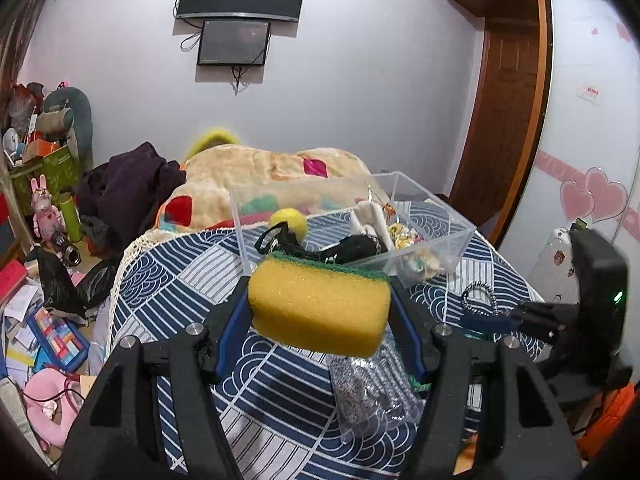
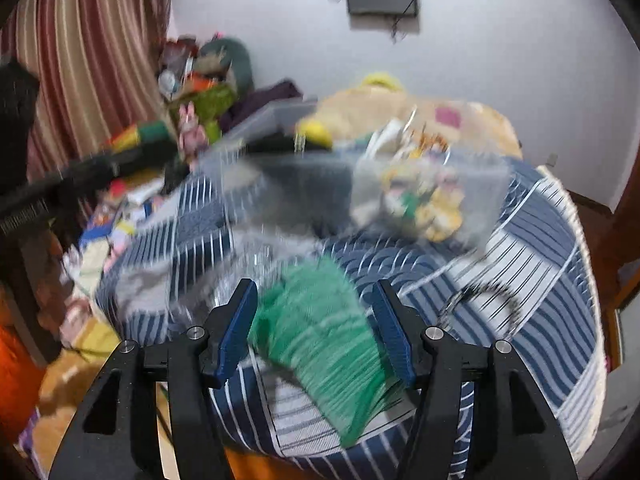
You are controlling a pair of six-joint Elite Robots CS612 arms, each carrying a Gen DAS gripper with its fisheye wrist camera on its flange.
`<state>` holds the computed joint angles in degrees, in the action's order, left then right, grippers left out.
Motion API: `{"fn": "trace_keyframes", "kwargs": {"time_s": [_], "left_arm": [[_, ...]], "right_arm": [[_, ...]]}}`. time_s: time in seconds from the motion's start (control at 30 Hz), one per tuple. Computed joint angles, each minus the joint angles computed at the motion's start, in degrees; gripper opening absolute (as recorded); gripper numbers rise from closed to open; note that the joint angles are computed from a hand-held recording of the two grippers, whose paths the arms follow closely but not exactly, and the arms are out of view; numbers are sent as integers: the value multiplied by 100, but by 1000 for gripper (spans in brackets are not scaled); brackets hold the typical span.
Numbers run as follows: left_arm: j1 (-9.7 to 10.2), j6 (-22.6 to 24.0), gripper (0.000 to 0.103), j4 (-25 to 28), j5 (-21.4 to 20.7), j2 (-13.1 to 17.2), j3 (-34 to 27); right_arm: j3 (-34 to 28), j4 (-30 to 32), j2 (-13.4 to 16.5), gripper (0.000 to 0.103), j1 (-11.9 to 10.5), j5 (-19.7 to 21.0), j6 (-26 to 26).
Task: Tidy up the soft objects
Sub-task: 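Carry the sponge and green sock into the clear box and release both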
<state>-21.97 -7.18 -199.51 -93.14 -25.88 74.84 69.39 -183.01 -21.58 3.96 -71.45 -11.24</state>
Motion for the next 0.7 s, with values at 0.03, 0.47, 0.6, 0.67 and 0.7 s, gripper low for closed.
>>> {"fn": "trace_keyframes", "kwargs": {"time_s": [0.03,0.47,0.6,0.67,0.7], "left_arm": [[2,-4,64,20,2,1,3],[-14,73,64,-130,23,-11,16],[-28,241,64,-146,135,1,-100],[-19,259,64,-173,118,27,-198],[-16,249,64,-168,117,43,-257]], "right_arm": [[-29,111,25,56,9,-35,-55],[174,-717,-12,9,-107,300,578],[288,-1412,-118,9,-151,166,802],[297,-1698,-151,9,-163,108,937],[270,-1879,-164,10,-169,54,1016]]}}
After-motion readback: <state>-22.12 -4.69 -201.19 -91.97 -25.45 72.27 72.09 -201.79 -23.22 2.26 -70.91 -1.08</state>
